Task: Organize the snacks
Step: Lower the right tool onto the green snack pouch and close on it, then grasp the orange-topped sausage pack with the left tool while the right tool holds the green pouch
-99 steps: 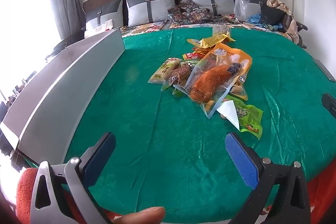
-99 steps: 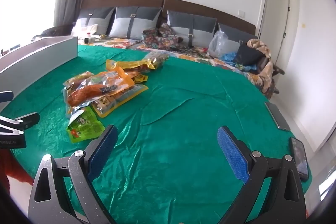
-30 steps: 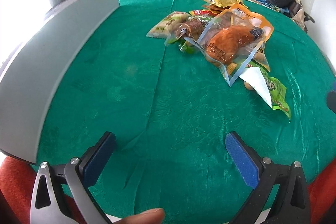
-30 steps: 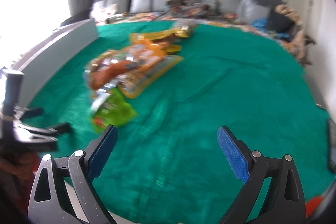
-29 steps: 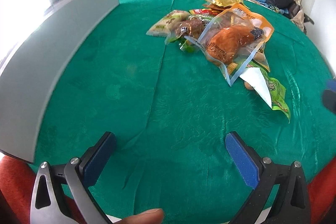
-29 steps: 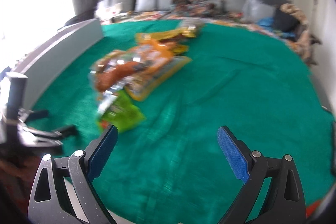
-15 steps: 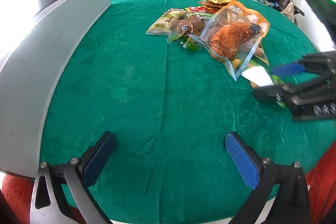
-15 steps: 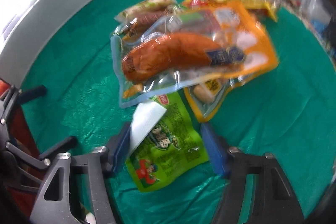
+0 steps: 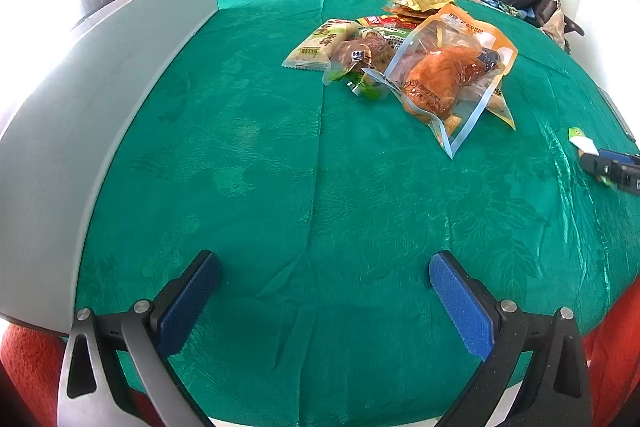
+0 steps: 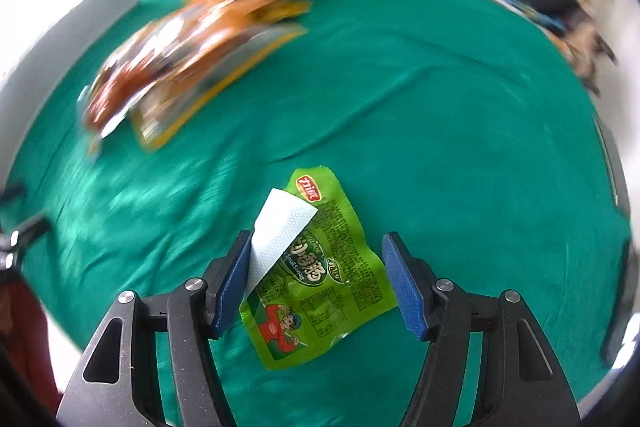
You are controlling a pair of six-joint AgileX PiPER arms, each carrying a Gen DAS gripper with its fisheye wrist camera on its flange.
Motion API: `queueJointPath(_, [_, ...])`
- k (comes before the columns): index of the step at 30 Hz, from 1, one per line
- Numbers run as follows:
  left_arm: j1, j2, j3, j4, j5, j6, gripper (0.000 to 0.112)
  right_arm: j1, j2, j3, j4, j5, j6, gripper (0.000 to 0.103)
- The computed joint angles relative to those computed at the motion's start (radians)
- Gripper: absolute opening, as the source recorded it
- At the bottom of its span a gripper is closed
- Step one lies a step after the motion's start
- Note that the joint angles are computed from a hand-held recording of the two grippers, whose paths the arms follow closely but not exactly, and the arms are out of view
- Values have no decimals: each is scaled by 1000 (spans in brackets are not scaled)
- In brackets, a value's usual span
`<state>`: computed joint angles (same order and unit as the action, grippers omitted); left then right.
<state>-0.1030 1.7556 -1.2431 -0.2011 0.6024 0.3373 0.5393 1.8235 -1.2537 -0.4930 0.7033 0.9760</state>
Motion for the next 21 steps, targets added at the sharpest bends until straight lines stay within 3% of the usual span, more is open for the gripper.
queueJointPath(2, [2, -5, 6, -5, 1, 7, 103, -15, -31, 77, -102, -73, 138, 68])
queueJointPath(6, [-1, -1, -22, -10, 60, 24, 103, 20, -51, 160, -305, -122, 385, 68])
queueJointPath(10, [-8, 50, -162, -99, 194, 142, 102, 98, -52, 156, -403, -47, 487, 70])
queueJointPath(13, [-62, 115, -343, -62, 256, 156, 102, 70, -68, 174, -430, -72, 490, 72])
queueJointPath(19, [-180, 403, -849, 105, 400, 118, 103, 50, -75, 167, -415, -84, 463, 72])
queueJointPath(21, [-196, 520, -1025, 136, 495, 92, 102, 50, -73, 167, -417, -84, 465, 72])
